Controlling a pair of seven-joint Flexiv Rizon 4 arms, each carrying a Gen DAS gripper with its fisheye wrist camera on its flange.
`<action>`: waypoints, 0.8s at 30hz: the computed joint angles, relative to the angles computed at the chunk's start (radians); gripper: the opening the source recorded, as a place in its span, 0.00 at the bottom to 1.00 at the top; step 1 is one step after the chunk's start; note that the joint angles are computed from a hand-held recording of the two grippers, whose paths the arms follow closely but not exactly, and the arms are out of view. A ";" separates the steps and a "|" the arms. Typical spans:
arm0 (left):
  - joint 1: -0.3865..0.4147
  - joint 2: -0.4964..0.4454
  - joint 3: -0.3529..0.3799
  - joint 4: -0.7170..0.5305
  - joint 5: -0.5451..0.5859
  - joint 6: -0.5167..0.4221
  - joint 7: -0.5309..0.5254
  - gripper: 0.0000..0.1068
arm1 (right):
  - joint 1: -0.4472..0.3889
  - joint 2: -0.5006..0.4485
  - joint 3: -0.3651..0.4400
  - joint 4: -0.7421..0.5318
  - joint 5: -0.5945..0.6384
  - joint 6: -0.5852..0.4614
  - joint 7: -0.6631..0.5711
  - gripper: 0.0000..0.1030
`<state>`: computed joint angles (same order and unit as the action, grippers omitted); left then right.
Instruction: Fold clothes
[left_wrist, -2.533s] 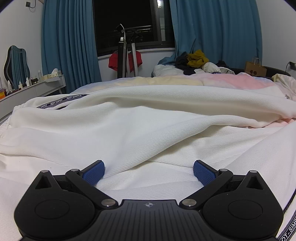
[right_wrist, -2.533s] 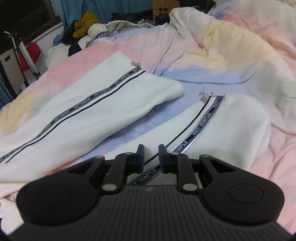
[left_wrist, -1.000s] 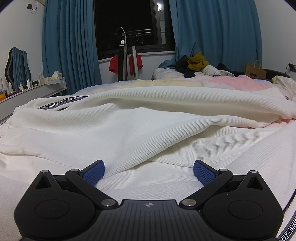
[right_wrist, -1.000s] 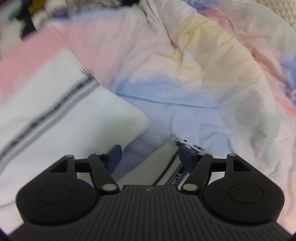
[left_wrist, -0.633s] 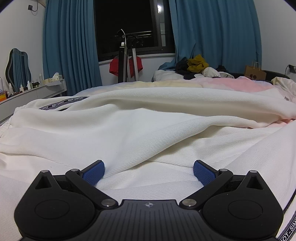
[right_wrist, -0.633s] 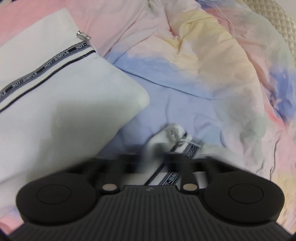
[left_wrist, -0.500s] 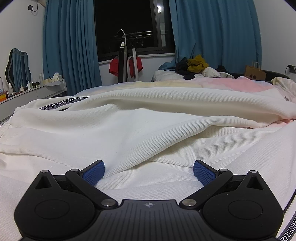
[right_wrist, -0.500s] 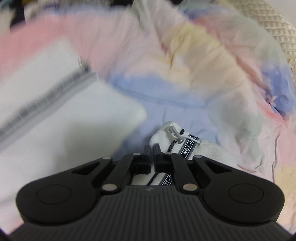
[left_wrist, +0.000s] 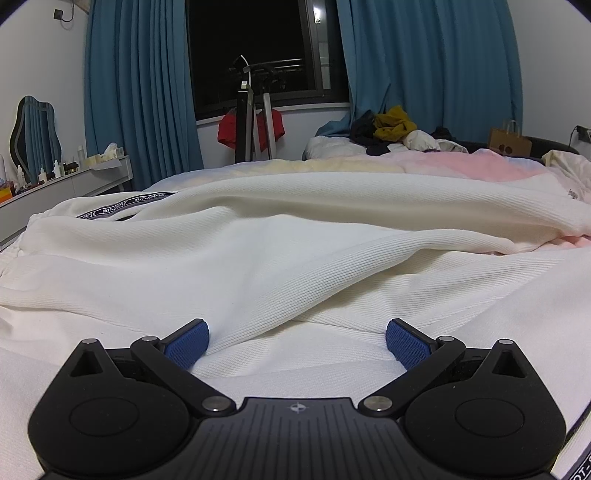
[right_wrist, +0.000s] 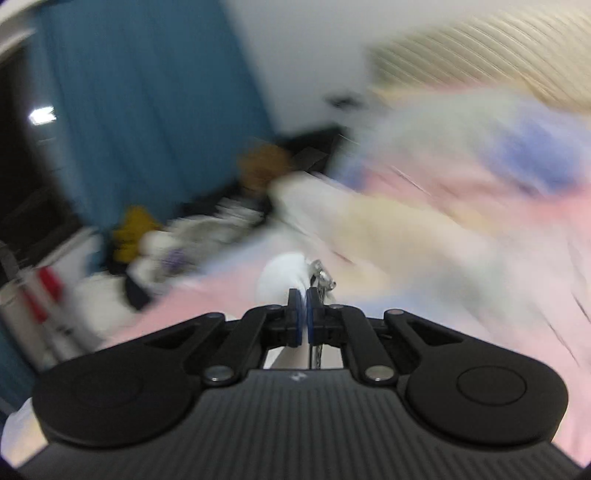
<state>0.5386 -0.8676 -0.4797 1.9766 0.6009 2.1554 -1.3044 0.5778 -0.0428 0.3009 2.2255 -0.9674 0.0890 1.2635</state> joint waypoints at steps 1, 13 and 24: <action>0.000 0.002 -0.001 0.000 -0.001 -0.005 -0.001 0.96 | -0.009 0.008 0.003 0.026 0.062 0.063 0.078 0.06; 0.015 0.001 -0.022 0.002 -0.014 -0.026 0.020 0.96 | -0.036 -0.013 -0.009 0.085 0.134 0.215 0.447 0.06; 0.008 -0.006 -0.015 -0.004 -0.013 -0.016 0.022 0.96 | -0.036 -0.051 -0.034 0.140 0.017 0.320 0.478 0.06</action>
<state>0.5471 -0.8732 -0.4943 1.9722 0.5878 2.1395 -1.2828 0.5418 -0.0942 0.2667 2.3651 -0.9501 0.4091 1.7415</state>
